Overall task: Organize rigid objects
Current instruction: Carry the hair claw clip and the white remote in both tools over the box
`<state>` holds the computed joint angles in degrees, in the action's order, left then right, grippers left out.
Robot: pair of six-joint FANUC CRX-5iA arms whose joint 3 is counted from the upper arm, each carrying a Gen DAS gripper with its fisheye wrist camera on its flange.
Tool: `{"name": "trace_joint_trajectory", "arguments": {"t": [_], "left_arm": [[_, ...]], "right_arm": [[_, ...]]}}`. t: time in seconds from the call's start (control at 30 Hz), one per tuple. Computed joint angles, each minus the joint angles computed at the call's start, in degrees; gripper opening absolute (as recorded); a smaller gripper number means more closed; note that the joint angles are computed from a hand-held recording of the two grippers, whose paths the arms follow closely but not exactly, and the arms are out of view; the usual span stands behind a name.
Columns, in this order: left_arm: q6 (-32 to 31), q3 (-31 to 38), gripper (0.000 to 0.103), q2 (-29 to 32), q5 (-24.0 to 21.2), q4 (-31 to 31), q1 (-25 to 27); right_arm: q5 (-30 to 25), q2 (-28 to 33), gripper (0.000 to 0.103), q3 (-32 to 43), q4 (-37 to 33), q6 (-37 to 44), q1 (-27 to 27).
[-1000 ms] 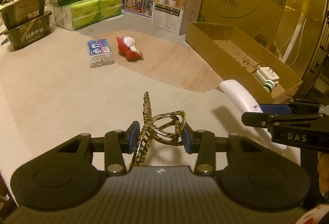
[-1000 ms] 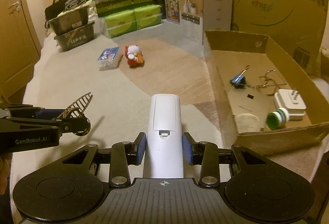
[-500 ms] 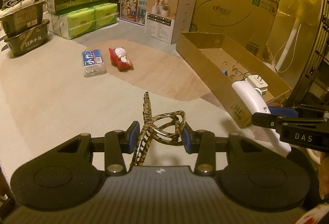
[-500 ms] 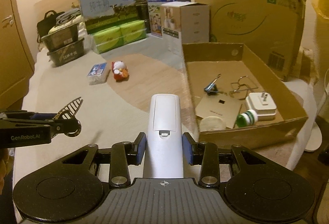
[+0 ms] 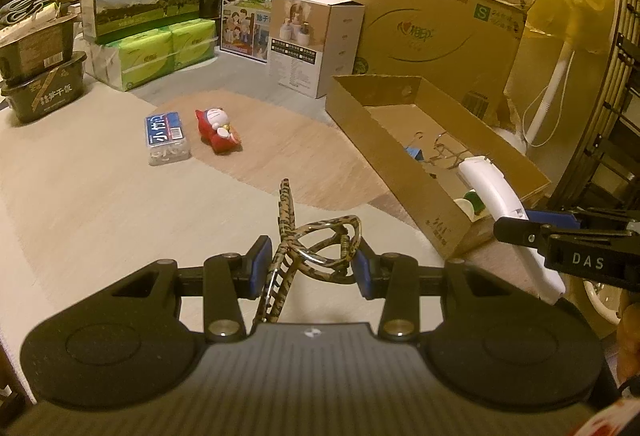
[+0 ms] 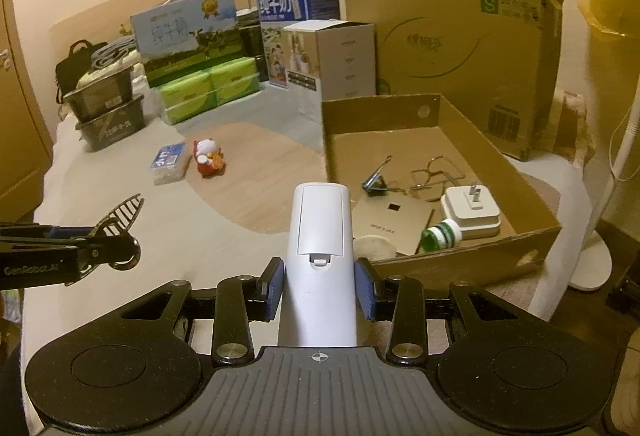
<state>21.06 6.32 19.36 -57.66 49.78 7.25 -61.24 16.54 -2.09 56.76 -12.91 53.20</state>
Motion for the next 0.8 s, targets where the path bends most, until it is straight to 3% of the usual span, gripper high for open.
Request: {"name": "trace_joint_trajectory", "arguments": {"t": [0.8], "left_arm": [[0.10, 3.31, 0.039, 1.51, -1.59, 2.27, -5.83]], "right_arm": [[-3.53, -4.82, 0.039, -5.67, 1.93, -4.10, -1.68]]}}
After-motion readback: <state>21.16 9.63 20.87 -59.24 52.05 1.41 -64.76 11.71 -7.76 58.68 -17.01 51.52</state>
